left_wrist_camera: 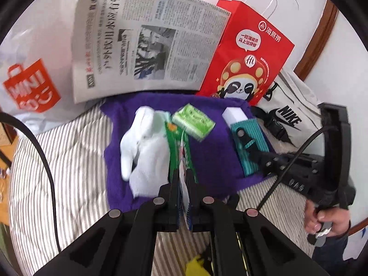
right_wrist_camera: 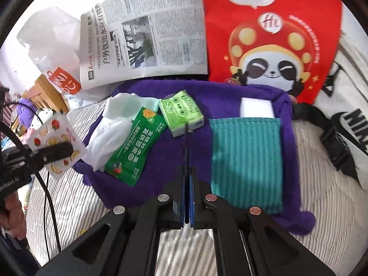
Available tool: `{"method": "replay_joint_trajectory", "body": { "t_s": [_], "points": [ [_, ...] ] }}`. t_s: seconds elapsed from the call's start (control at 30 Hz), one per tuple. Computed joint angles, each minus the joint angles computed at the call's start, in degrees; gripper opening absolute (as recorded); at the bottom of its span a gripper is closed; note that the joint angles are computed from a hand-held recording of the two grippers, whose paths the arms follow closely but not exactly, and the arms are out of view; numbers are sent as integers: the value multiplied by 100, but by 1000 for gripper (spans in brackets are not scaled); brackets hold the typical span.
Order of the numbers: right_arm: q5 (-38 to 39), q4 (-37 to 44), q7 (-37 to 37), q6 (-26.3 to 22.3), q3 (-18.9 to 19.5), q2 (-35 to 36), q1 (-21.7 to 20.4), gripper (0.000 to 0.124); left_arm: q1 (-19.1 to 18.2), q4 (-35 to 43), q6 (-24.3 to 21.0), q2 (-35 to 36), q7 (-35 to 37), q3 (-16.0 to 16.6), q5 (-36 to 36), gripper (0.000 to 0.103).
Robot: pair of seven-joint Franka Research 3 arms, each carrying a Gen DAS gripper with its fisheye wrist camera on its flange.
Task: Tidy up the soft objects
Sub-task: 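Carry both items to the towel, opening the right tool to drop the black strap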
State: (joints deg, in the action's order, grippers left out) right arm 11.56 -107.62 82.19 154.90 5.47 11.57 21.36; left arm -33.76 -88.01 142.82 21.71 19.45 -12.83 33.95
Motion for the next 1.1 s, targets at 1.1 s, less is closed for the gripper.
{"method": "replay_joint_trajectory", "body": {
  "t_s": [1.1],
  "points": [
    [89, 913, 46, -640, 17, 905, -79, 26, 149, 1301, 47, 1110, 1534, 60, -1250, 5]
  ]
}}
